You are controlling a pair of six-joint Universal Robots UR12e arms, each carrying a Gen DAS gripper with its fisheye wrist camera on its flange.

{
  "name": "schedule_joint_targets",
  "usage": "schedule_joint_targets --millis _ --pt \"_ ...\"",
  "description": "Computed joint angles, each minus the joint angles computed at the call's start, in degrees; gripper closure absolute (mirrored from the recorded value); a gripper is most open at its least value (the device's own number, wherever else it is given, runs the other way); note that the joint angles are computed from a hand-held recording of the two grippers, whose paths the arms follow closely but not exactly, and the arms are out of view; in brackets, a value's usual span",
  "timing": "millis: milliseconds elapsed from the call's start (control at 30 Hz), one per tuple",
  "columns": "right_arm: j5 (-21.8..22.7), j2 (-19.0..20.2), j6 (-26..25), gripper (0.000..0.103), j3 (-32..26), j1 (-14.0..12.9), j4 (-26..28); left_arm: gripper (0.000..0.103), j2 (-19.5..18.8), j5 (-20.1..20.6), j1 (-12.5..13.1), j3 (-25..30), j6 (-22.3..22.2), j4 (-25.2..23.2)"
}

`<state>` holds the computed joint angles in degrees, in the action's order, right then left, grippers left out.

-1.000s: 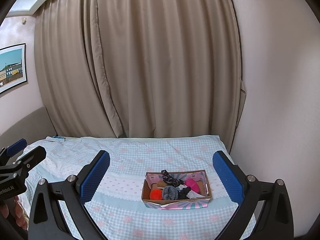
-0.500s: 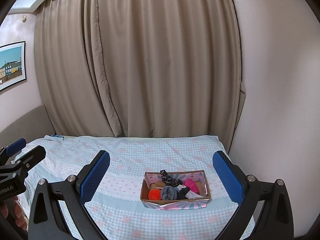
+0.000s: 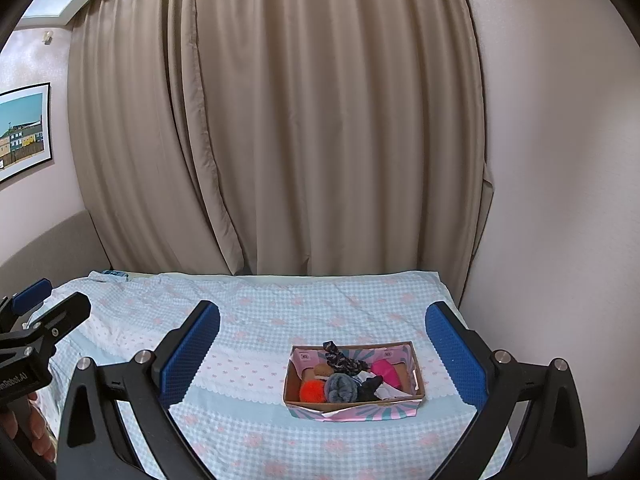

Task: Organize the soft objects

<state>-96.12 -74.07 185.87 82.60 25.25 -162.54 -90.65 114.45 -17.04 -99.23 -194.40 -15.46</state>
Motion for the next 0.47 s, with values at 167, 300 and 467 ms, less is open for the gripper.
schedule_joint_targets --millis 167,300,467 --pt "-0.2 0.2 0.1 0.001 -0.2 0.1 0.0 0.0 -0.4 1.3 0.0 0.2 0.9 1.3" --pt "-0.5 0.6 0.2 0.001 -0.7 0.2 0.4 0.0 -1.1 2.8 0.0 0.2 2.4 3.7" --pt "-0.9 1.6 0.8 0.001 -1.7 0.5 1.5 0.0 -2.0 2.9 0.7 0.7 3.8 5.0"
